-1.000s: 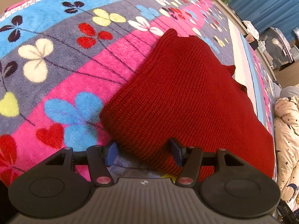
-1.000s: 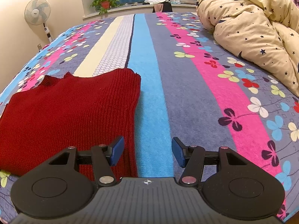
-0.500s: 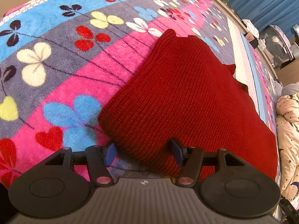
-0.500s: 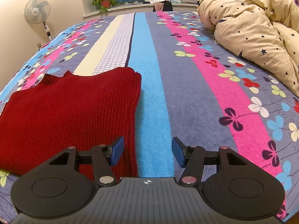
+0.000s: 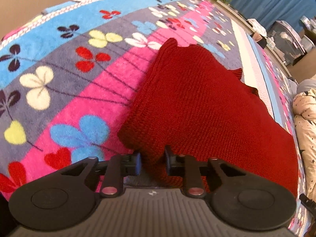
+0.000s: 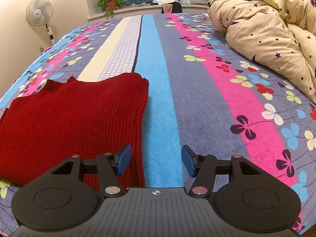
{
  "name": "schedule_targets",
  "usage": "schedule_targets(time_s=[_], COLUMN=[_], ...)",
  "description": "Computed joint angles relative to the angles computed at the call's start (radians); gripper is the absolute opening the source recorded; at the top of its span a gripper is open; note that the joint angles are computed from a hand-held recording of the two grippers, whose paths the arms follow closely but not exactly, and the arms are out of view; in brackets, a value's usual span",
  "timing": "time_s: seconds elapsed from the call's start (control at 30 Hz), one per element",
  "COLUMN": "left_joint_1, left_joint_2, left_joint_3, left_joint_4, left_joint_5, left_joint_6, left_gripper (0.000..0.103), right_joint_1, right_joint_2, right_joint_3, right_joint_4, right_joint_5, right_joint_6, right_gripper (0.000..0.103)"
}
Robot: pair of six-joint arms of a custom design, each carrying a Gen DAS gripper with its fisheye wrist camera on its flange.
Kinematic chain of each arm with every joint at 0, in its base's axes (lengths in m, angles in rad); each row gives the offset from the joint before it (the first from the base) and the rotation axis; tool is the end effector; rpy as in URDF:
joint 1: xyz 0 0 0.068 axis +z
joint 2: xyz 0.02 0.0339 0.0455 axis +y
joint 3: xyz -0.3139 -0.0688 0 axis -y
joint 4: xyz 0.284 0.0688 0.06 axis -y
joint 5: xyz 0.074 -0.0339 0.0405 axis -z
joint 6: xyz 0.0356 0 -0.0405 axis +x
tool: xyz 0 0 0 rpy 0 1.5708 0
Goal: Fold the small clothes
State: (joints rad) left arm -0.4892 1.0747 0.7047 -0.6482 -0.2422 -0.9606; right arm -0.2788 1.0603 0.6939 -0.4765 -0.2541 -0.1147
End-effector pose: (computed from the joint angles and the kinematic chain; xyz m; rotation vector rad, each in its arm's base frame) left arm 0.1930 -0.0930 0.2504 -0.6840 2.4695 -0.2482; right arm 0.2192 -0.0534 0.2607 0.0796 2.3804 0.1209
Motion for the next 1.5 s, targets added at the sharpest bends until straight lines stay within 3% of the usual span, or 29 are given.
schedule_targets(time_s=[0.13, 0.27, 0.37, 0.43, 0.53, 0.67, 0.8, 0.87, 0.9, 0.93, 0.97, 1.03, 1.2, 1.5], left_joint_1=[-0.066, -0.217, -0.337, -0.398, -0.491, -0.593, -0.633, -0.653, -0.661, -0.661, -0.656, -0.646, -0.633, -0.485], left_joint_2=[0.001, 0.036, 0.099, 0.171, 0.320, 0.579, 0.838, 0.940, 0.961, 0.961, 0.942, 0.885, 0.665, 0.249], left_joint_3=[0.020, 0.097, 0.198, 0.270, 0.395, 0.578, 0.750, 0.820, 0.833, 0.832, 0.814, 0.765, 0.585, 0.203], left_joint_4=[-0.004, 0.006, 0.059, 0.107, 0.194, 0.252, 0.220, 0.177, 0.171, 0.177, 0.199, 0.240, 0.286, 0.272], left_joint_5=[-0.079, -0.248, -0.323, -0.330, -0.329, -0.248, -0.132, -0.161, -0.177, -0.172, -0.148, -0.118, -0.157, -0.303], left_joint_6=[0.053, 0.233, 0.344, 0.393, 0.484, 0.561, 0.606, 0.641, 0.647, 0.646, 0.641, 0.639, 0.704, 0.753], left_gripper=[0.016, 0.014, 0.014, 0.014, 0.014, 0.013, 0.014, 0.018, 0.025, 0.037, 0.041, 0.056, 0.075, 0.077], right_joint_1=[-0.003, -0.018, -0.038, -0.055, -0.106, -0.184, -0.255, -0.276, -0.278, -0.282, -0.284, -0.278, -0.228, -0.127], right_joint_2=[-0.006, -0.012, -0.024, -0.033, -0.039, -0.038, -0.008, 0.010, 0.016, 0.022, 0.030, 0.034, 0.023, 0.059], right_joint_3=[0.002, 0.006, 0.000, -0.004, -0.007, -0.009, 0.002, 0.009, 0.011, 0.014, 0.018, 0.020, 0.016, 0.037], right_joint_4=[0.001, 0.014, 0.050, 0.077, 0.112, 0.147, 0.156, 0.145, 0.141, 0.133, 0.125, 0.110, 0.105, -0.013], right_joint_5=[-0.001, -0.012, -0.020, -0.026, -0.056, -0.074, -0.113, -0.135, -0.142, -0.153, -0.164, -0.176, -0.176, -0.329], right_joint_6=[0.001, 0.015, 0.028, 0.047, 0.097, 0.157, 0.207, 0.217, 0.221, 0.219, 0.217, 0.212, 0.215, 0.157], right_gripper=[0.058, 0.058, 0.055, 0.034, 0.023, 0.023, 0.024, 0.024, 0.024, 0.027, 0.029, 0.045, 0.051, 0.077])
